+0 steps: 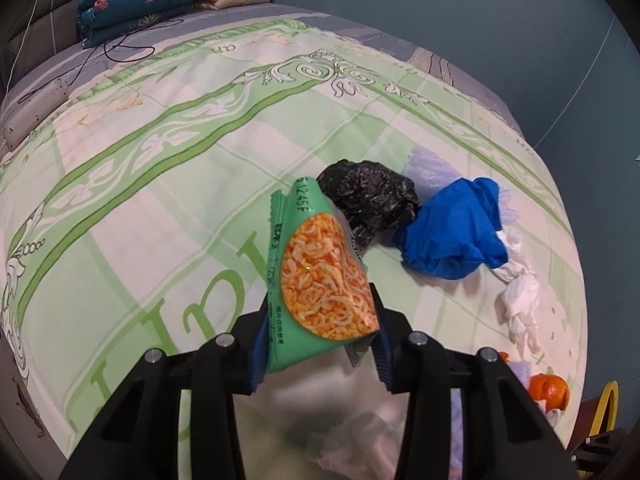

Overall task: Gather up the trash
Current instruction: 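Grasp the green noodle packet with the left tool while the right tool grasps the pink cloth, then carry the green packet and pink cloth over to the yellow bin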

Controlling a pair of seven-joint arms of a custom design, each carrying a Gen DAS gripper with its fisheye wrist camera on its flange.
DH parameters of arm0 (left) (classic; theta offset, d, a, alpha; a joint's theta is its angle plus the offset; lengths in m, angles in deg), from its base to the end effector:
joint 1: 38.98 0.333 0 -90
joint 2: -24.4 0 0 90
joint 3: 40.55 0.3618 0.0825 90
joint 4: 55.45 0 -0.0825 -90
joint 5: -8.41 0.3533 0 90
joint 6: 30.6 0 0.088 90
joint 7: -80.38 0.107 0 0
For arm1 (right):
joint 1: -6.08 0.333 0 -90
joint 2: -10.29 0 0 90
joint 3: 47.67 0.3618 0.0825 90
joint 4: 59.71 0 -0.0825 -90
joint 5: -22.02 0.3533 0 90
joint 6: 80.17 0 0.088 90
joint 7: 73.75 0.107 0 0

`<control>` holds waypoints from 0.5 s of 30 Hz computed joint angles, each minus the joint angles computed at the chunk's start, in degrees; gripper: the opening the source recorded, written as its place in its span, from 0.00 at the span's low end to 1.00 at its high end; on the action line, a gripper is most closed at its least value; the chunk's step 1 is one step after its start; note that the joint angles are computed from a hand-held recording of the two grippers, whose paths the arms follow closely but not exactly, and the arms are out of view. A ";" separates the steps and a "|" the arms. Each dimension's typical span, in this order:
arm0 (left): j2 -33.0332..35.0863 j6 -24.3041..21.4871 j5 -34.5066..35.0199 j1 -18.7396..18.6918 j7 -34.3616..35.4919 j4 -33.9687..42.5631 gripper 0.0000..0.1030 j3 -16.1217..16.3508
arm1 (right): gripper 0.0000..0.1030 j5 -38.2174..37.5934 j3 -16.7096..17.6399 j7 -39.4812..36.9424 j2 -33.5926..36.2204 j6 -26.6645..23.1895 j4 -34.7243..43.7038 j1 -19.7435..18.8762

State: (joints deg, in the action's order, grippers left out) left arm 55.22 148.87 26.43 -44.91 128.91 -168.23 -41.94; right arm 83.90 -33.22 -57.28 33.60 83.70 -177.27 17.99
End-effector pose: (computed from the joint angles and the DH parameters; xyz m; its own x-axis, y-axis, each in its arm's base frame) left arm 0.6544 -0.1090 0.3288 0.2080 -0.9476 0.2426 -0.7869 -0.3094 -0.5339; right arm 0.5690 0.2146 0.3305 0.6798 -0.7110 -0.1799 -0.6566 -0.4808 -0.5811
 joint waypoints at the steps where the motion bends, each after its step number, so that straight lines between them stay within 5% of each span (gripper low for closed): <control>1: -0.90 0.95 0.23 -0.53 -0.37 -1.16 0.39 0.64 | 0.01 0.45 0.16 -0.15 -0.35 -0.51 -0.14 -0.32; 8: -5.54 7.20 -0.30 -0.90 -1.49 -8.30 0.38 1.53 | 0.01 9.42 -0.12 -6.56 -4.73 -2.20 -2.11 -1.06; 15: -11.05 13.74 -4.53 -8.78 0.71 -16.06 0.38 8.62 | 0.00 16.83 -3.53 -11.09 -8.93 -5.15 -4.02 0.48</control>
